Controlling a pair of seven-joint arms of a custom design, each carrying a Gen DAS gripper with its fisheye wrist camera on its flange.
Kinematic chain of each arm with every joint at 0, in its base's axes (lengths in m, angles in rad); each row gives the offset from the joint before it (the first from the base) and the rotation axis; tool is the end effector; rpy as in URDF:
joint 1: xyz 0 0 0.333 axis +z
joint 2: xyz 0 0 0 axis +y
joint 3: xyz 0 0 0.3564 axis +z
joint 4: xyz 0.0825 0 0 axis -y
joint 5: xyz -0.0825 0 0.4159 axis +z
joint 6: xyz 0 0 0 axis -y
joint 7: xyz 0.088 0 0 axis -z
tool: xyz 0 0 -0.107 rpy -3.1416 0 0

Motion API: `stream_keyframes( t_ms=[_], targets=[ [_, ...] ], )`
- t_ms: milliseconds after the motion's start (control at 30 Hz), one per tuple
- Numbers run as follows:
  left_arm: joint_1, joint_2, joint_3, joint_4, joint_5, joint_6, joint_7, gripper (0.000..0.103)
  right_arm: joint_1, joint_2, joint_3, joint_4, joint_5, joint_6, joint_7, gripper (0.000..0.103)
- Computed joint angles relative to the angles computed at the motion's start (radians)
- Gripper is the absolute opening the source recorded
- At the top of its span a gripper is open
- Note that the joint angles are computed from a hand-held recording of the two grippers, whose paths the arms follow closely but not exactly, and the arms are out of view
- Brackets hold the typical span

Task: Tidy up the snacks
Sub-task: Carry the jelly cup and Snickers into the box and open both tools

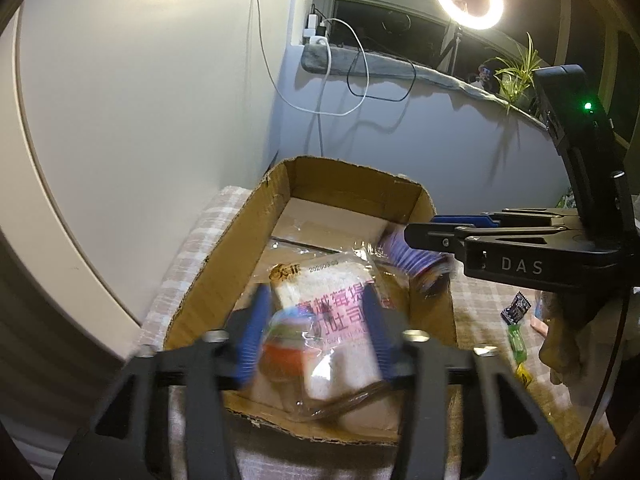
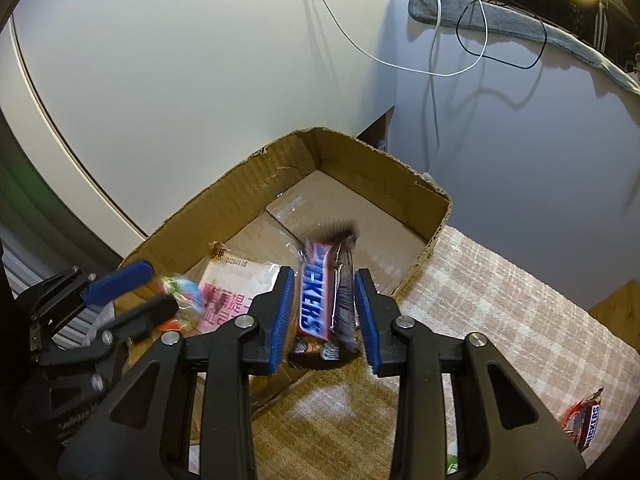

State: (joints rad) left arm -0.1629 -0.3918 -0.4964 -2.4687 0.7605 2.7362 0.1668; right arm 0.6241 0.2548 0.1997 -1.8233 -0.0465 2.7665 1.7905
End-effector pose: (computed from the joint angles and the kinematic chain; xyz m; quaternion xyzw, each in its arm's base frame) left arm 0.3565 -0.3290 0.4960 -0.6743 0.6135 -0.3216 0.2561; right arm 0.4893 0.5122 0.5037 -0.8354 0.4317 -0.0818 0.3301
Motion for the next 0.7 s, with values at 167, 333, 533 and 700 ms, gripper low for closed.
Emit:
stream_keyframes(
  t_ms=[167, 333, 533, 700],
  targets=[
    [-0.002, -0.007, -0.002, 0.0, 0.002, -0.007, -0.001, 0.054, 0.012, -0.012, -0.014, -0.006, -0.038, 0.016, 0.029, 0.05],
    [-0.003, -0.02, -0.007, 0.0, 0.005, -0.009, -0.005, 0.054, 0.026, -0.038, -0.033, -0.031, -0.098, 0.035, 0.081, 0.068],
    [-0.005, -0.03, -0.019, 0.004, 0.003, -0.007, -0.008, 0.054, 0.029, -0.079, -0.041, -0.066, -0.172, 0.041, 0.153, 0.078],
    [-0.015, -0.032, -0.032, 0.014, -0.002, -0.012, -0.004, 0.054, 0.024, -0.13, -0.042, -0.116, -0.251, 0.047, 0.227, 0.078]
  ],
)
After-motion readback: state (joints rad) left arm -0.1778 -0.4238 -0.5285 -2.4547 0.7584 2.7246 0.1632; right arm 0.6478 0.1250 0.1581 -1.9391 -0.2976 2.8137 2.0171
